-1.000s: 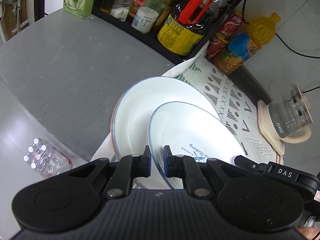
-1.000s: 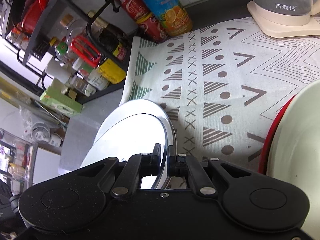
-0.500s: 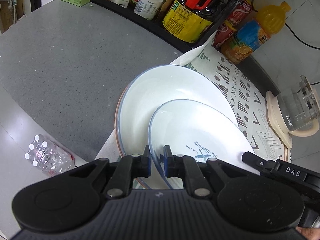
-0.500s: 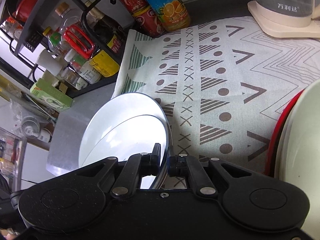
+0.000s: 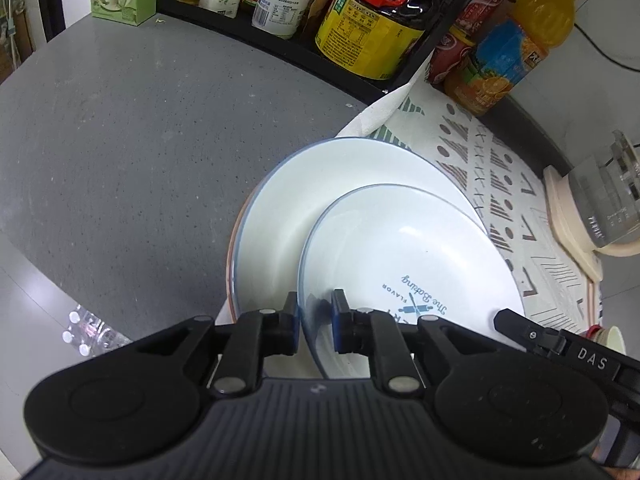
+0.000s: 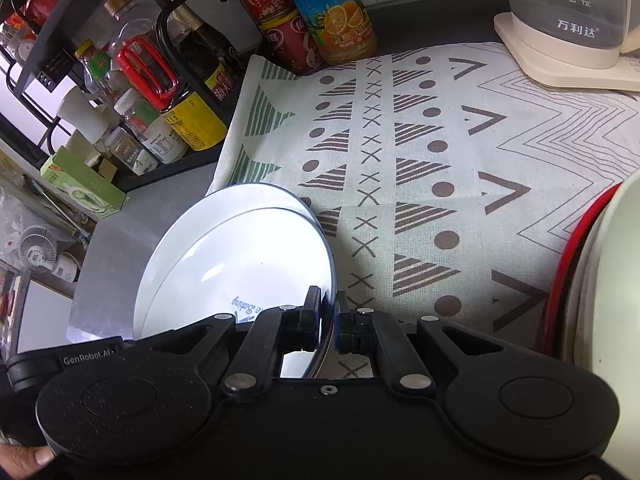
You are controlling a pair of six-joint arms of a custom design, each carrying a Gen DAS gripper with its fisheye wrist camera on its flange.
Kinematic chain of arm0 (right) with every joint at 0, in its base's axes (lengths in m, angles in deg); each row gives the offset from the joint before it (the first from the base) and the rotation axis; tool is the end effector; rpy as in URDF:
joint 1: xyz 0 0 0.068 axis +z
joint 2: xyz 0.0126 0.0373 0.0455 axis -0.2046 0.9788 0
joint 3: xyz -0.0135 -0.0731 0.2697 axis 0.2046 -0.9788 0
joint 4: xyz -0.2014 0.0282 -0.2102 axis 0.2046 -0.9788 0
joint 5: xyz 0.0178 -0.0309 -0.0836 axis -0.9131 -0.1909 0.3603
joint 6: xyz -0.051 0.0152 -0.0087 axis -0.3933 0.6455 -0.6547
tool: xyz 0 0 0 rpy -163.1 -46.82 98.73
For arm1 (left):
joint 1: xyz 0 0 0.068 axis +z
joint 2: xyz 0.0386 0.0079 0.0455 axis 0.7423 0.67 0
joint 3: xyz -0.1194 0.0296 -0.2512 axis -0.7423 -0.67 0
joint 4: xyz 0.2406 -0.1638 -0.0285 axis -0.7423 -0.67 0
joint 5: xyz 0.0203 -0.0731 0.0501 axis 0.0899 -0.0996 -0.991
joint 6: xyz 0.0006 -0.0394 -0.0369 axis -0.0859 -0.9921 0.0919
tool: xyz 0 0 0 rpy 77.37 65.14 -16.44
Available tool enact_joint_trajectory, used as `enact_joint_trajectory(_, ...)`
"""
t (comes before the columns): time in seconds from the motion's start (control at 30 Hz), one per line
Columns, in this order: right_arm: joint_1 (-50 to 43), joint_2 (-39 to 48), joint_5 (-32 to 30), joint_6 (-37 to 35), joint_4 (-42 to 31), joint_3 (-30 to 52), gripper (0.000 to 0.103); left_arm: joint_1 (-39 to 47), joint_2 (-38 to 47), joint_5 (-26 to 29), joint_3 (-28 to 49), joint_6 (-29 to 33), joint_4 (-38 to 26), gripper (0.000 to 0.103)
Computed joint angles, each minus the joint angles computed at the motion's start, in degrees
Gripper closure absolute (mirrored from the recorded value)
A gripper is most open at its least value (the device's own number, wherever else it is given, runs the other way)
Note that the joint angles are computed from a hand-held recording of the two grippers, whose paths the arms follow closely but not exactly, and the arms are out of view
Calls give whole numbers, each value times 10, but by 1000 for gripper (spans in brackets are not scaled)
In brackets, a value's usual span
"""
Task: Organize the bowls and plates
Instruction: 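Lower the 'BAKERY' plate onto the 'Sweet' plate and open both grippers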
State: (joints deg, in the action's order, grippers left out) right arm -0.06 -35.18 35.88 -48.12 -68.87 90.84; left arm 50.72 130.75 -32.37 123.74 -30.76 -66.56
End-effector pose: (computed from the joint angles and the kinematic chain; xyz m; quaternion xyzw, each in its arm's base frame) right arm 0.1831 0.0441 0.1983 0.1140 0.9411 0.1807 0.2619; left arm 0.2180 0.0019 0.1929 -0.0994 0.9654 -0.1388 0.1969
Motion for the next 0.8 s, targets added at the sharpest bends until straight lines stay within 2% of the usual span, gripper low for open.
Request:
enact_joint_trajectory(0.27,38,12,47,2,9,5,95,-22,16,-50,12,16,14,89)
enact_joint_trajectory(0.5,51,29,61,2,11,11,93,6,22,-47,44,50,3,88)
enact_joint_trajectory(0.57,50,38,57,4,10,14,92,12,20,-51,53,61,-3,84)
enact_joint_trajectory(0.63,49,48,51,10,13,14,90,18,19,-52,61,64,-5,74)
enact_joint_trajectory(0.7,50,54,46,16,18,12,87,23,22,-51,63,65,1,58)
enact_joint_trajectory(0.8,56,56,51,26,21,11,86,25,42,-47,65,67,8,57)
